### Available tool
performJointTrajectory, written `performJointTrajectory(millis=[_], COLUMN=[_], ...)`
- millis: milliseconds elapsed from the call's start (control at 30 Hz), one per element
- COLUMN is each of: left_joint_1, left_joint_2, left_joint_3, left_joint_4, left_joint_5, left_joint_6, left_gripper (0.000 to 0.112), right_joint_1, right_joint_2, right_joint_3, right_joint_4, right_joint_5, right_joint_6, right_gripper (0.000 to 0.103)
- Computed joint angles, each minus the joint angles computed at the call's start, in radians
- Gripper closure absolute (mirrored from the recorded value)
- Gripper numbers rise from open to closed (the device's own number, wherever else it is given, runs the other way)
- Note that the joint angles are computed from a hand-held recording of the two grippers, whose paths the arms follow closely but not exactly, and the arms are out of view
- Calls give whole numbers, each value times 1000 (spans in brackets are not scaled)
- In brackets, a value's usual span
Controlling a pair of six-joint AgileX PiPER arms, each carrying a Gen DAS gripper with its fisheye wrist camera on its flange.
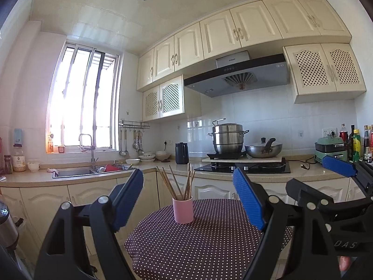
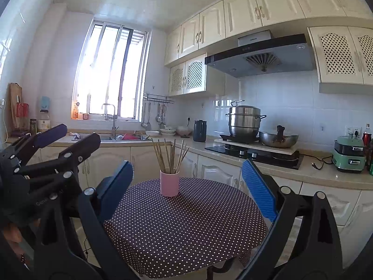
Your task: Organize utensils
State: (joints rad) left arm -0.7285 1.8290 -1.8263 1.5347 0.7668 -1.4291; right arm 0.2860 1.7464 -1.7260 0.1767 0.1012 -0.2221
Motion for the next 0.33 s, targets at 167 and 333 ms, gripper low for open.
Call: performJointTrajectory(millis=[167, 333], left_joint_1=[59, 126], left_joint_2=[68, 177], left_joint_3=[-88, -245], left_joint_4=[-79, -245], left_joint_5=[-40, -68], left_joint_6=[69, 217], left_gripper=[34, 34], right_joint_1=[-3, -1], right_joint_2=[107, 249], right_joint_3=[-139, -343], right_joint_4=[6, -47], right_joint_5=[67, 176], right_joint_6=[11, 67], right_gripper=[10, 10])
